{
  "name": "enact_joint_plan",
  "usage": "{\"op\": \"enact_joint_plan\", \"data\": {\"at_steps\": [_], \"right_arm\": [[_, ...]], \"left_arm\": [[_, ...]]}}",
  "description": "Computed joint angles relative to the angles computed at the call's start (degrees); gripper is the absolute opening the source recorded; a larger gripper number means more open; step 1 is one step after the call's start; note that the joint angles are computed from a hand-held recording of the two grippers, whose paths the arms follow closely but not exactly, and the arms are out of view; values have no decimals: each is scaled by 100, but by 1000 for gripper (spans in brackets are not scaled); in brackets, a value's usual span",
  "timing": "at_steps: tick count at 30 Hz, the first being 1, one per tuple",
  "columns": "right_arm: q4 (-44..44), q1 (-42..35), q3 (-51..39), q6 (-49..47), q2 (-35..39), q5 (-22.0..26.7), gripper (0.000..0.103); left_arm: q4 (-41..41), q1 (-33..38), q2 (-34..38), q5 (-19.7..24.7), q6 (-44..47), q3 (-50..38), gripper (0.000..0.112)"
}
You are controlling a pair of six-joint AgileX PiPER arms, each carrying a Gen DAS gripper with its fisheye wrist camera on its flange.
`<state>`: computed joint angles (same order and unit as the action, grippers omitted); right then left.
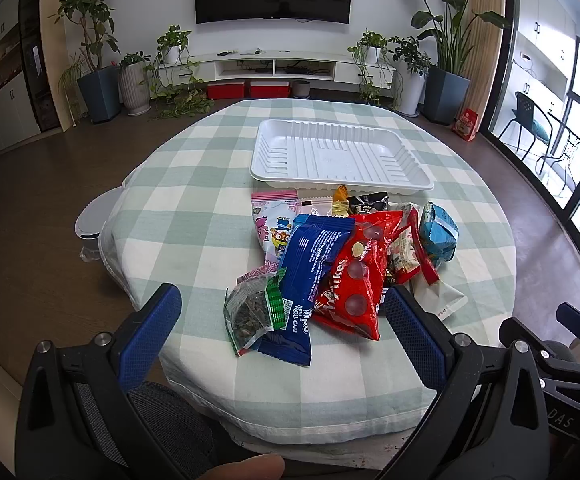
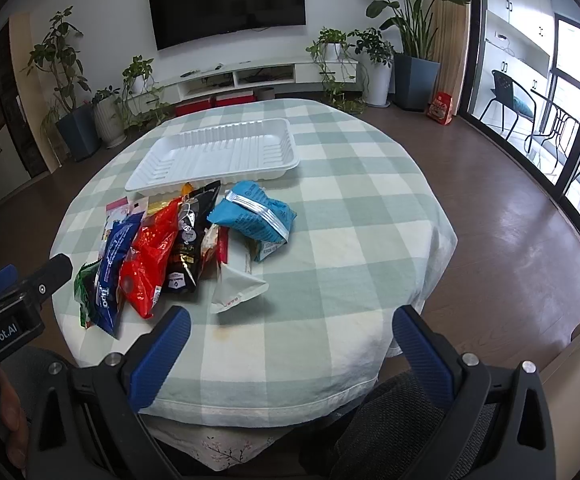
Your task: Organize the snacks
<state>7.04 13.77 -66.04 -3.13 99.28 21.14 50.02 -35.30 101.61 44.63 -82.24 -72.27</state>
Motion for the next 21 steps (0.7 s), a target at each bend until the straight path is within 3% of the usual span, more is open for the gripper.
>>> {"op": "enact_joint_plan", "data": {"at_steps": [21], "right_arm": [[-55,20,-36,63,11,41,103]], "left_arm": [[-5,-2,-2,5,2,11,103]]}}
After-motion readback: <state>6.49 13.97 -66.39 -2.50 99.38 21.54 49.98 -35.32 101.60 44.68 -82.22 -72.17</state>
